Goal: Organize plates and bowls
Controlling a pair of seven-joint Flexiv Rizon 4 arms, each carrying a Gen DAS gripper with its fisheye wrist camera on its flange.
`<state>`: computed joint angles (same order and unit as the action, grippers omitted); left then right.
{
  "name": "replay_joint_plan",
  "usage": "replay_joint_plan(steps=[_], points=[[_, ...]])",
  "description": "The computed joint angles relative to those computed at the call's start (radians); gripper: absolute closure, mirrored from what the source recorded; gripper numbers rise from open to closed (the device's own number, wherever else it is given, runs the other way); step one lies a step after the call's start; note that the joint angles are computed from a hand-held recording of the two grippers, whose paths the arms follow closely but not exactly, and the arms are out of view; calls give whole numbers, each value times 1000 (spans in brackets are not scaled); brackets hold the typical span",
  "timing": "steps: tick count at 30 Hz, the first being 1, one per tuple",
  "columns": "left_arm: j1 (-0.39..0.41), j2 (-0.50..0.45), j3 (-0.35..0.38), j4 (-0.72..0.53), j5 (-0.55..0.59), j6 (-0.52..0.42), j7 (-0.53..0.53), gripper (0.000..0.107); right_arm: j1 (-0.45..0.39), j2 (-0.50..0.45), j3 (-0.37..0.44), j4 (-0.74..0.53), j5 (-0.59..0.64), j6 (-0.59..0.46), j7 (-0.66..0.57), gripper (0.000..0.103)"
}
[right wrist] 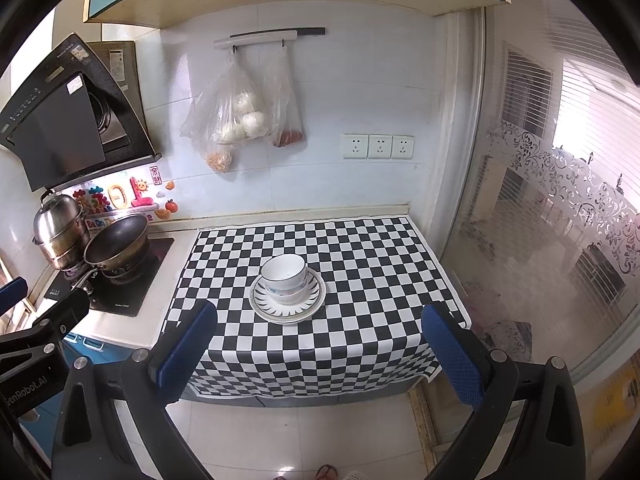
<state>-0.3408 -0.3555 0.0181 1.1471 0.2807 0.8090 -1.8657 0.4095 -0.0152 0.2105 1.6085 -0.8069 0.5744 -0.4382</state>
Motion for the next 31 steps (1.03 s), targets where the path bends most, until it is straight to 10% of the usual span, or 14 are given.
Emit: replay_joint_plan(steps=[31], points=[[14,-12,4,-9,-15,22,38,4,19,-32,-10,-27,5,14,15,0]])
